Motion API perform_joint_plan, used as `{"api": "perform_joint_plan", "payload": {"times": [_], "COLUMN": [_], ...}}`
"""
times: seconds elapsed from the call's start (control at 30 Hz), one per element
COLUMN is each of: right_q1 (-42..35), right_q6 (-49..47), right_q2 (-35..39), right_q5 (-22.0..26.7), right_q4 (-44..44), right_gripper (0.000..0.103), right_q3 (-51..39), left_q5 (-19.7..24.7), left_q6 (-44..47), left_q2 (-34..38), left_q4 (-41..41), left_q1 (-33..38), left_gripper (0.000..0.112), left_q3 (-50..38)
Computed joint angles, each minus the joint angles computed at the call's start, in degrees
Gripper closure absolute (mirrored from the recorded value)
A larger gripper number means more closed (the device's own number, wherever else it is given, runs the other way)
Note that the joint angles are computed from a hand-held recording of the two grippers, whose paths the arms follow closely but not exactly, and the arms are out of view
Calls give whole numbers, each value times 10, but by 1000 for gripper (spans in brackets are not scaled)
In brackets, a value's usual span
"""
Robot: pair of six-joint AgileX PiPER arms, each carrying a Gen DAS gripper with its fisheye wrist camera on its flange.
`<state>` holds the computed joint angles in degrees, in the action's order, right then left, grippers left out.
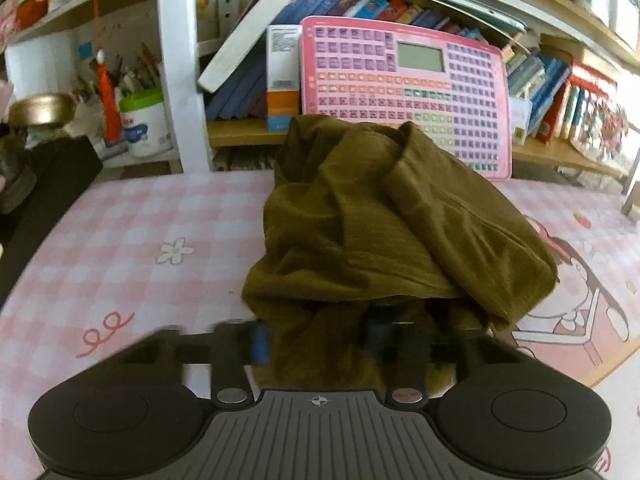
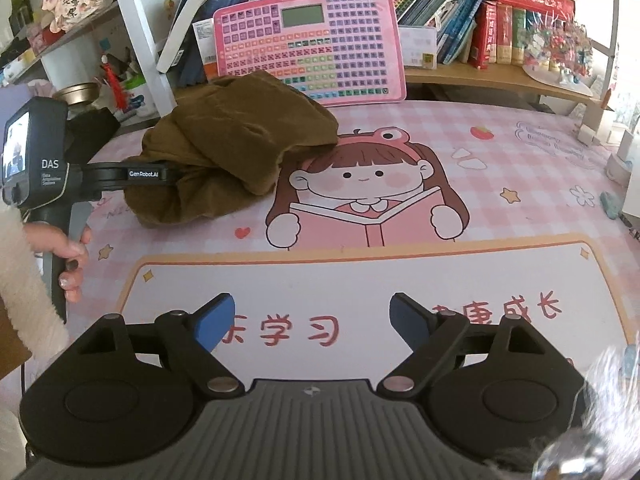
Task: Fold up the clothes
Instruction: 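Grasp the brown garment with the left tool while the right tool grasps it too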
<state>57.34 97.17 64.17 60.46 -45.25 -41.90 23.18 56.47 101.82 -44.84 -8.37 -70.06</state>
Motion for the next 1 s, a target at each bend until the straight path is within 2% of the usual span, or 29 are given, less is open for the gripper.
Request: {"api": "perform_joint_plan", "payload": {"times": [0.03, 0.07, 0.17, 0.23, 0.4, 0.47, 0.53, 0.6, 0.67, 0.7, 0.73, 0.8, 0.87, 0.93, 1.0], "right_q1": [1, 1, -6, -22, -68, -80, -77, -70, -50, -38, -26, -17, -21, -24, -22], "right_q6": [-2, -4, -10, -22, -91, -136, -176, -220, -247, -250, -243, -243, -252, -252, -245], "right_q2": [-8, -17, -59, -90, -164, -172, -168, -155, -112, -90, -73, -55, -56, -40, -20], "right_q5": [0, -1, -19, -46, -158, -204, -236, -261, -261, -255, -245, -236, -251, -263, -272], "right_q4": [0, 1, -4, -2, 21, 48, 65, 83, 83, 76, 64, 66, 78, 82, 77], "right_gripper": [18, 18, 18, 18, 17, 17, 17, 17, 18, 18, 18, 18, 18, 18, 18], "right_q3": [5, 10, 32, 47, 83, 91, 91, 87, 67, 56, 48, 39, 48, 49, 45], "left_q5": [2, 8, 54, 96, 206, 232, 233, 204, 183, 181, 179, 187, 187, 190, 200], "left_q6": [0, 8, 80, 91, 15, -21, -53, -81, -135, -144, -142, -142, -162, -178, -174], "left_q2": [-7, -20, -85, -145, -271, -304, -315, -328, -341, -354, -370, -399, -418, -425, -422], "left_q4": [5, -1, -77, -104, -110, -89, -46, 0, 51, 55, 54, 73, 106, 132, 140], "left_q1": [-3, -5, 10, 25, 62, 56, 27, -12, -37, -32, -21, 10, 49, 97, 138], "left_gripper": [96, 98, 101, 103, 106, 112, 112, 112, 110, 106, 100, 96, 90, 77, 76], "left_q3": [4, 11, 51, 79, 98, 94, 86, 99, 110, 119, 129, 145, 165, 184, 198]}}
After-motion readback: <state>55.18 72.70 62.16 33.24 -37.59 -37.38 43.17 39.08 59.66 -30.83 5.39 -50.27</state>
